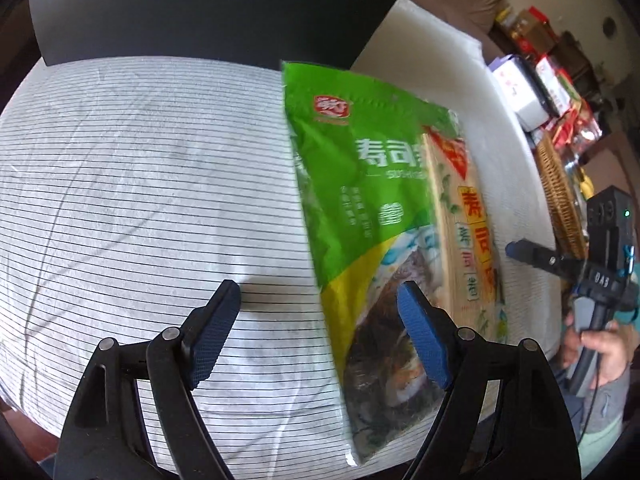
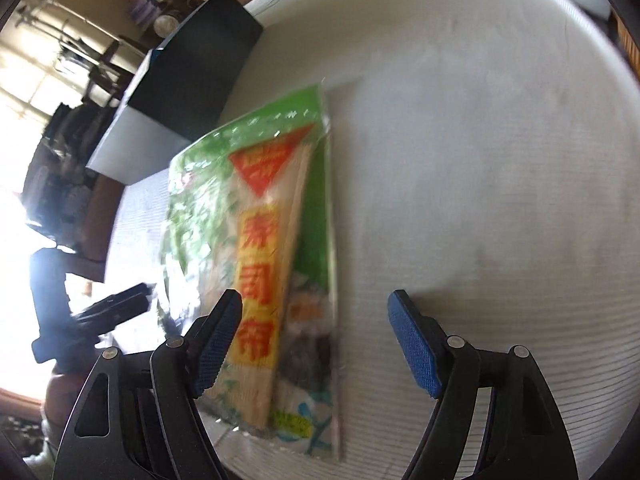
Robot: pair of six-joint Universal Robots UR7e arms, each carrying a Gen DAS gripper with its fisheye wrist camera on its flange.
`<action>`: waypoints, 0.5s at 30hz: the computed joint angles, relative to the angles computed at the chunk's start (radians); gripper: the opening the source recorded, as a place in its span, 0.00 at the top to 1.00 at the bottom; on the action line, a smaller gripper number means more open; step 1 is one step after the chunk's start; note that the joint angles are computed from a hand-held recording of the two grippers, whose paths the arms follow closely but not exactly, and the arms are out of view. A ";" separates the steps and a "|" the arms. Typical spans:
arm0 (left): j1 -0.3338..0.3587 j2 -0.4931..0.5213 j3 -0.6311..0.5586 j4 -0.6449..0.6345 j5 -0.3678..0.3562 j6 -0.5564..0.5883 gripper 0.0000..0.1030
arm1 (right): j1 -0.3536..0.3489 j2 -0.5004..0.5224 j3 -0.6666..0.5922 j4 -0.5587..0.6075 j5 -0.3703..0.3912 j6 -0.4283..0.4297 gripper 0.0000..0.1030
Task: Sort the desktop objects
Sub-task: 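Move both open tools to the seaweed bag and sushi mat package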
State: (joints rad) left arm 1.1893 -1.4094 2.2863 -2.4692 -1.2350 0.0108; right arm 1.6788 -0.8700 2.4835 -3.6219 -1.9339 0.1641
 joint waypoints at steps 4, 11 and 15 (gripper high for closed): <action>-0.017 0.020 0.012 -0.010 -0.030 -0.005 0.25 | 0.006 0.008 -0.014 0.017 0.026 -0.023 0.24; -0.020 0.034 0.010 -0.018 -0.090 -0.025 0.27 | -0.060 0.013 0.021 -0.045 0.193 -0.045 0.29; -0.024 0.030 0.009 -0.033 -0.049 -0.041 0.28 | -0.038 0.017 0.014 -0.041 0.162 -0.044 0.30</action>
